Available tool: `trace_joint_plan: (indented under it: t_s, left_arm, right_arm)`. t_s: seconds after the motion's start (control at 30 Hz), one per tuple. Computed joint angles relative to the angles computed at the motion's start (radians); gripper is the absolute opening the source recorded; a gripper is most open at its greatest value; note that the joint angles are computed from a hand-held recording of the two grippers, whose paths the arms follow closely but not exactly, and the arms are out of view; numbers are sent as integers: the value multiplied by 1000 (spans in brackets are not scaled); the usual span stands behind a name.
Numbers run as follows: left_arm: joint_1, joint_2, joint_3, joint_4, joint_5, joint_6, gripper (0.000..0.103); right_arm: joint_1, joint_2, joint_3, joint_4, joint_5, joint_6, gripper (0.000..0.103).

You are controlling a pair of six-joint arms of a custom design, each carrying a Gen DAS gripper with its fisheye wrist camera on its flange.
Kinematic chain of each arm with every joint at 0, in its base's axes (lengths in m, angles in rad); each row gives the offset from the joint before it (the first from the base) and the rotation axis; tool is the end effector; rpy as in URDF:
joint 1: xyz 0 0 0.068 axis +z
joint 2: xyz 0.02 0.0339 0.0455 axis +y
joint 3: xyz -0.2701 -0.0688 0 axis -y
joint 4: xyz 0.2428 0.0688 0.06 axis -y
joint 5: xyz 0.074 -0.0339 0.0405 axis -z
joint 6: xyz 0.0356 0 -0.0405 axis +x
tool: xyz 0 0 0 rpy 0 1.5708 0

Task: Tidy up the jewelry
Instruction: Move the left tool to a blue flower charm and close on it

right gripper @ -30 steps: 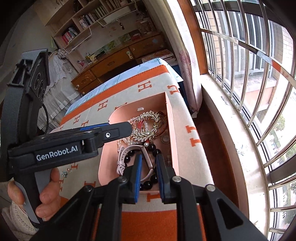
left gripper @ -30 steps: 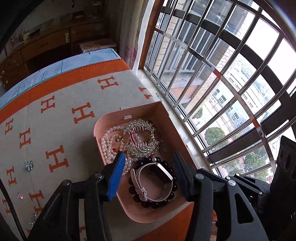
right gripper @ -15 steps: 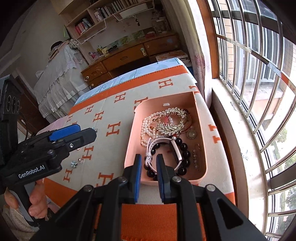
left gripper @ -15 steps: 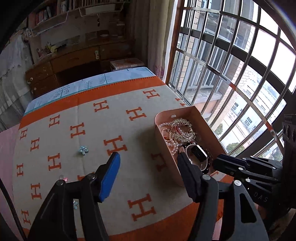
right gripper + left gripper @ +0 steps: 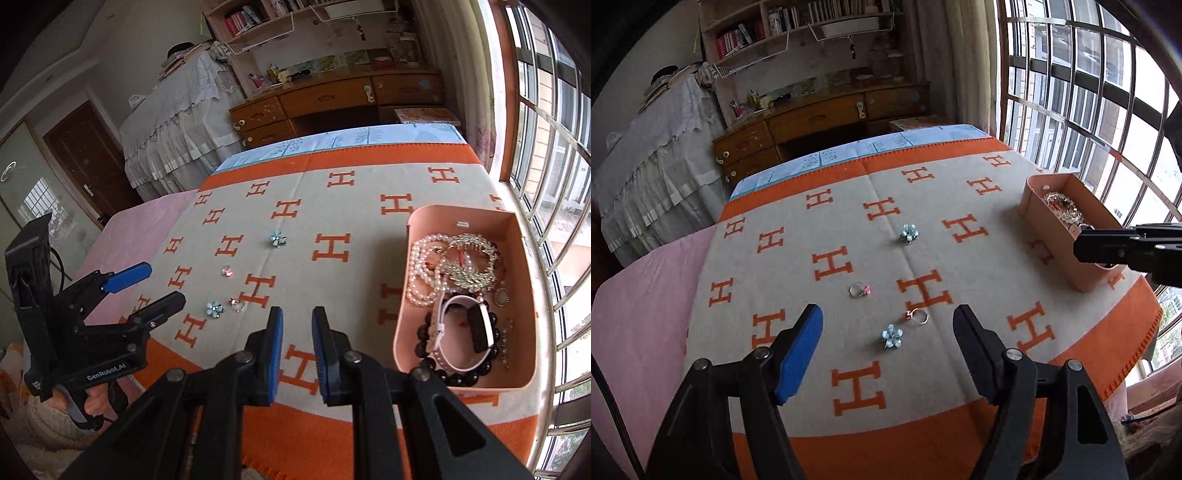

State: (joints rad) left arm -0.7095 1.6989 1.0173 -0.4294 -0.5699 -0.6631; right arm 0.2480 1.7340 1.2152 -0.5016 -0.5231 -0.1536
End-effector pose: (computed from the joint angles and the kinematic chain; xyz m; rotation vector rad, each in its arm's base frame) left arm 0.2606 -0.1985 0.1818 -0.1101 2.4323 0.1902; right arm 0.3440 0.1054 0.2224 -0.6921 2.4415 0.7103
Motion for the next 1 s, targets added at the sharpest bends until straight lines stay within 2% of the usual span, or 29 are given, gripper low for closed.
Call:
trace_joint_plan:
  t_s: [0.33, 0.5, 0.63, 0.73, 0.83, 1.0]
  left_arm:
    - [32, 108, -147, 194, 14, 25, 71]
    - [67, 89, -224, 315, 47, 66, 71]
    - [107, 67, -278, 408, 100, 111, 71]
    - [156, 52, -308, 466, 193, 136, 71]
    - [193, 59, -305, 486, 241, 161, 71]
    - [211, 89, -238, 429, 277, 226, 68]
  right_arm:
    - [98, 112, 63, -32, 37, 0, 16]
    - [123, 168, 104, -47, 57, -1, 16]
    - [146, 216, 140, -48, 71, 16, 16]
    - [157, 248, 165, -50, 73, 34, 16]
    - [165, 273, 182, -41, 76, 48, 16]
    - [170, 317, 212, -42, 74, 64, 16]
